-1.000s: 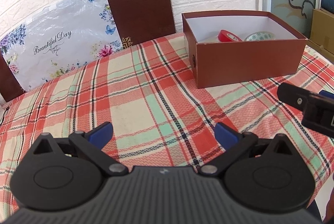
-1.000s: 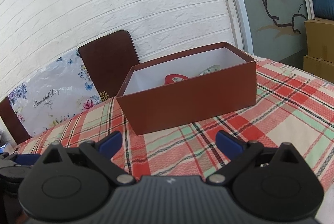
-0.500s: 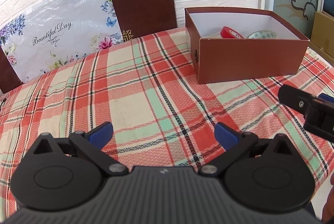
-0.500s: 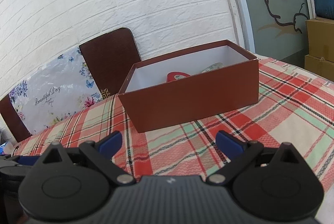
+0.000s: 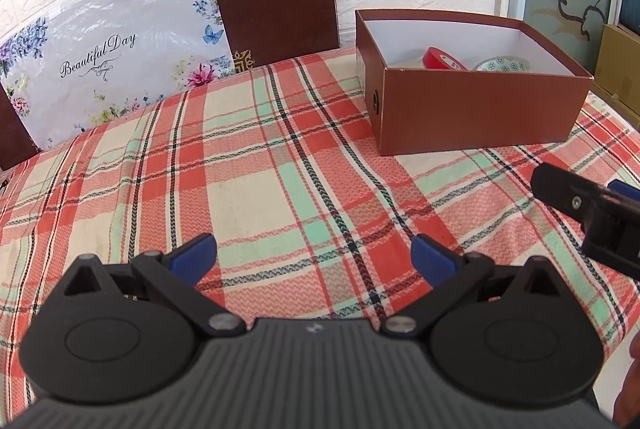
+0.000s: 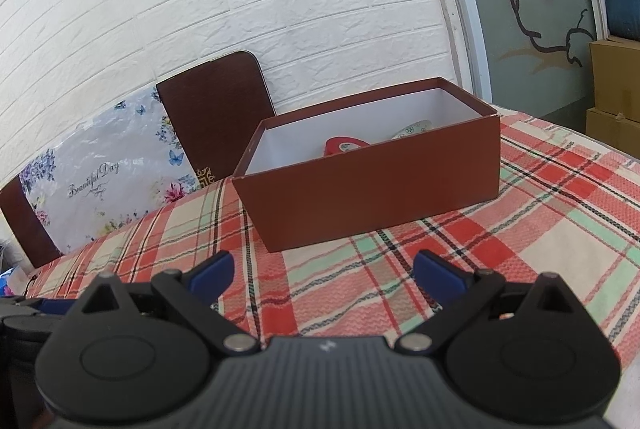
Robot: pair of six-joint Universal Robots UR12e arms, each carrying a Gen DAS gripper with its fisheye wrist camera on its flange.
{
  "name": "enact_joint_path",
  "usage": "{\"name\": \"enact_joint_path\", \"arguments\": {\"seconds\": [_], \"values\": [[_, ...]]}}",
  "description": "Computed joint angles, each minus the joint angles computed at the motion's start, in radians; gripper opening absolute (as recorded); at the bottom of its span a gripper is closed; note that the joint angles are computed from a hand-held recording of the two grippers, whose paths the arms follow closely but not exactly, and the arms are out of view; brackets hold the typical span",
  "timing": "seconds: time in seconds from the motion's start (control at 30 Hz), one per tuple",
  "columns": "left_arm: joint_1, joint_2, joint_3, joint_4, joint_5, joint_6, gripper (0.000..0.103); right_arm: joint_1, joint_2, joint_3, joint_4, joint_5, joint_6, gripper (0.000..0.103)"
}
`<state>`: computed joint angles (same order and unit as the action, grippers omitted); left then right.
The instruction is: Organize objects
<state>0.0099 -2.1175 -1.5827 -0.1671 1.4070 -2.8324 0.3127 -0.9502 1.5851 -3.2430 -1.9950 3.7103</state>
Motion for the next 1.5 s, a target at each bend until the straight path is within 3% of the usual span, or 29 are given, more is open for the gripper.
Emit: {"name": "enact_joint_path", "arguments": {"seconds": [1.5], "values": [[0.002,0.000,0.001,-0.014,-0.010,0.003,0.103,0.001,0.006,-0.004,0.010,0.013,-0.014,0.100]]}}
